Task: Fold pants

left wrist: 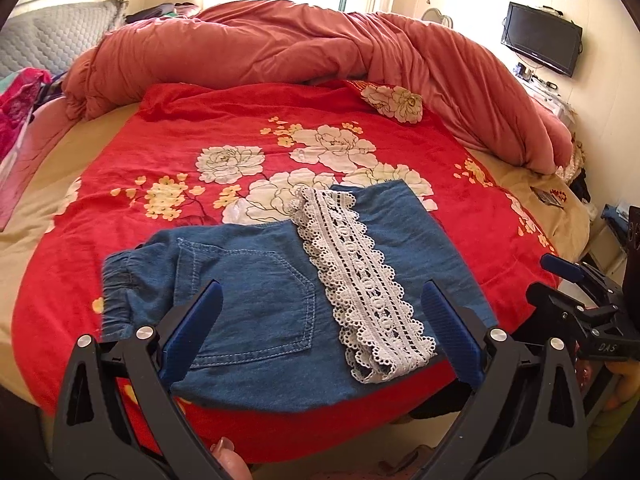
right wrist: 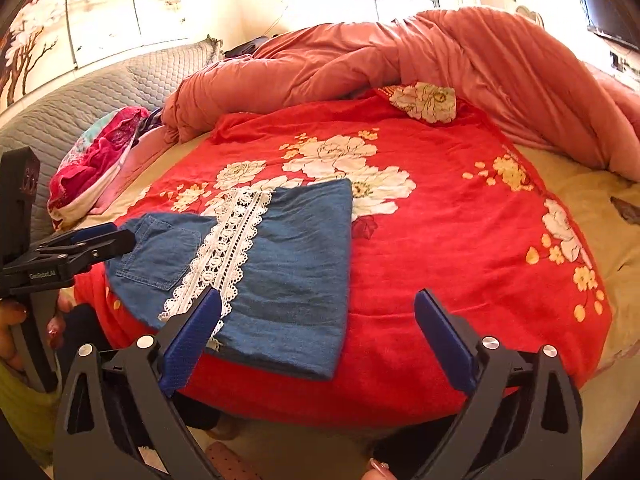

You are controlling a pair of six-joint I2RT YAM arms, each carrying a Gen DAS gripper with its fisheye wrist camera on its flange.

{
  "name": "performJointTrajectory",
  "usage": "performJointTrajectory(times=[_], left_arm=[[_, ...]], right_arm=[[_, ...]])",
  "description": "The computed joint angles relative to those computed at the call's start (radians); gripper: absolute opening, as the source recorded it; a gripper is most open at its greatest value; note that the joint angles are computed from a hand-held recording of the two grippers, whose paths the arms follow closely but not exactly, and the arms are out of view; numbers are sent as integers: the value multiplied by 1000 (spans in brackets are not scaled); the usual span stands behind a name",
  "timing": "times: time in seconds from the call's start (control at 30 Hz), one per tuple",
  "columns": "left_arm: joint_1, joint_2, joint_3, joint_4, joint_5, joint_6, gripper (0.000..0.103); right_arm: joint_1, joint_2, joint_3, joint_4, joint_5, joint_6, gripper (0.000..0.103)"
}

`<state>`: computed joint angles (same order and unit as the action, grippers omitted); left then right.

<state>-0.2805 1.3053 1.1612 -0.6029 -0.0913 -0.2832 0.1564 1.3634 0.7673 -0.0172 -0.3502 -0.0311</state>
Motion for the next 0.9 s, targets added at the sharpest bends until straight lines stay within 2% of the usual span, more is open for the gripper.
performJointTrajectory(times=[0.4, 0.9], left_arm=[[119, -110, -65, -36, -5, 0, 94], [375, -198, -187, -79, 88, 12, 94]], right_arm=[[94, 41, 71, -7, 49, -19, 97], [226, 231, 277, -55, 29, -43, 98]])
